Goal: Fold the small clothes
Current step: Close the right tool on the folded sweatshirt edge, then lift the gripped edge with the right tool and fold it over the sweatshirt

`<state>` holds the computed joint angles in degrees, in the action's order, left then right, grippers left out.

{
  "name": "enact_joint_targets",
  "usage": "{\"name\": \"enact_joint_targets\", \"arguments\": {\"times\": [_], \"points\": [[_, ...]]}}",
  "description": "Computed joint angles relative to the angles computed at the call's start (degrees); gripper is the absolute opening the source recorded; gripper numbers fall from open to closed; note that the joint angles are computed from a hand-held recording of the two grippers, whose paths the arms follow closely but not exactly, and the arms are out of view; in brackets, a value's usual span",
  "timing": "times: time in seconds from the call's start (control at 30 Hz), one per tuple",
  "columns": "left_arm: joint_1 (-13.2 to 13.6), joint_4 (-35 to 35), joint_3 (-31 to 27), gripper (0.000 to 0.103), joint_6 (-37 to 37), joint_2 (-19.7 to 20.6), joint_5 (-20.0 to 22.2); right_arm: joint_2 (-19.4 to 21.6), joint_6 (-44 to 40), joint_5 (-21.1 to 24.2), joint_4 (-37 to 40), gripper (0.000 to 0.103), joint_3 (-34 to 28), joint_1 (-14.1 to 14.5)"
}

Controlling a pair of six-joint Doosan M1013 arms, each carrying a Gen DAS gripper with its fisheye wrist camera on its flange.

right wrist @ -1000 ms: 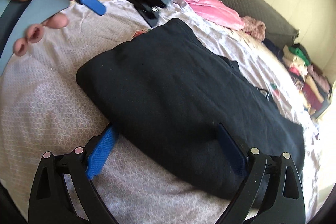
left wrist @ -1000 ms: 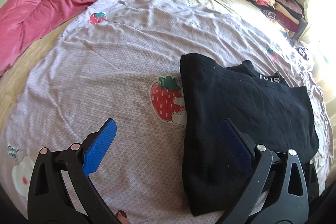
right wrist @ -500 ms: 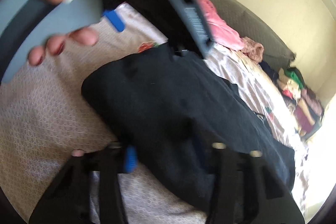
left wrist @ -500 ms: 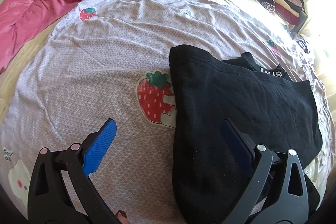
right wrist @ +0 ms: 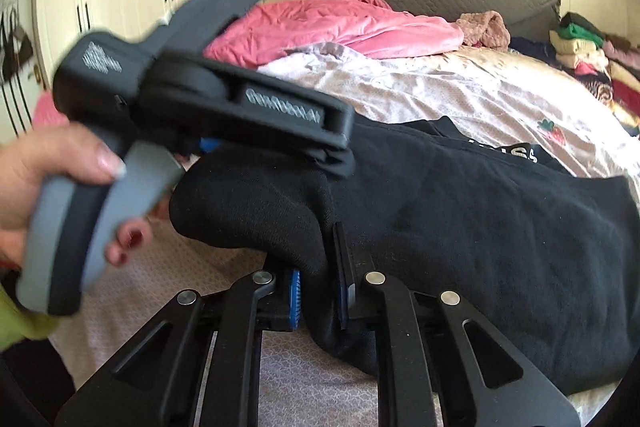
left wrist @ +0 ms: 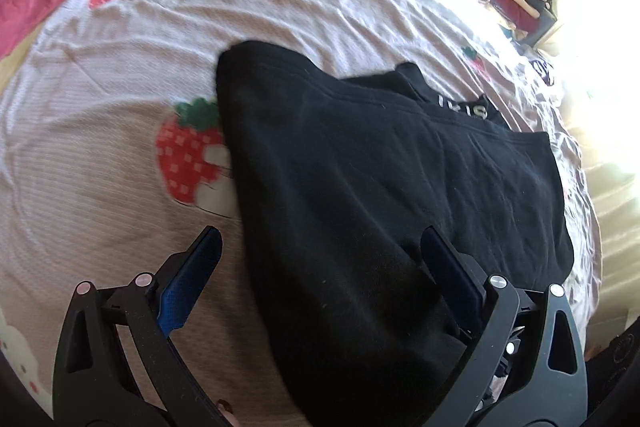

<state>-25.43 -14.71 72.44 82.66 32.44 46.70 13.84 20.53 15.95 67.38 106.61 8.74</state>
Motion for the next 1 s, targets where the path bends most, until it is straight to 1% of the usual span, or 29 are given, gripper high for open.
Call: {"name": "enact_joint_targets", "arguments": {"times": [0.03, 0.07, 0.1, 0.13, 0.23, 0.3, 0.47, 0.6, 0.67, 0.8, 1.0], "points": [[-0.1, -1.0, 0.0, 0.091, 0.3, 0.1, -0.2, -0.1, -1.1, 0.6, 1.8, 0.012, 0.1, -0.4], [-0.2, -1.7, 0.1, 0.081, 0.7, 0.1, -0.3, -0.2, -1.7, 0.9, 2.9, 0.012, 0.3, -0.6], [-0.2, -3.3, 0.2, 0.066, 1.7, 0.1, -0.5, -0.5, -2.0, 0.9, 3.5, 0.012, 0.6, -0.6], [-0.4, -4.4, 0.3, 0.061, 2.1, -0.1, -0.8, -0.7, -2.3, 1.2, 4.0, 0.011, 0.7, -0.8], [-1.4, -2.2, 0.2, 0.053, 0.8, -0.6, -1.5, -1.6, -6.6, 1.0, 8.8, 0.011, 1.9, -1.2], [-1.8, -2.5, 0.2, 0.046, 0.8, -1.1, -2.3, -2.7, -12.3, 0.0, 14.6, 0.011, 3.2, -1.0], [-3.3, -2.7, -0.2, 0.039, 1.8, -2.4, -4.5, -5.3, -26.7, 0.4, 29.8, 0.011, 5.9, -2.6], [-5.1, -3.4, -1.5, 0.038, 3.2, -2.8, -5.8, -7.3, -35.0, 1.6, 39.5, 0.011, 7.5, -5.0], [-6.2, -3.4, -2.5, 0.038, 3.8, -2.6, -6.2, -8.3, -37.0, 1.7, 42.3, 0.011, 8.4, -6.0], [-8.3, -3.4, -4.7, 0.038, 4.8, -1.6, -6.5, -9.9, -38.3, 1.4, 44.5, 0.011, 9.6, -8.5], [-10.7, -2.3, -7.1, 0.038, 4.0, 0.2, -6.0, -10.8, -35.9, 0.9, 43.2, 0.01, 10.9, -10.9]]}}
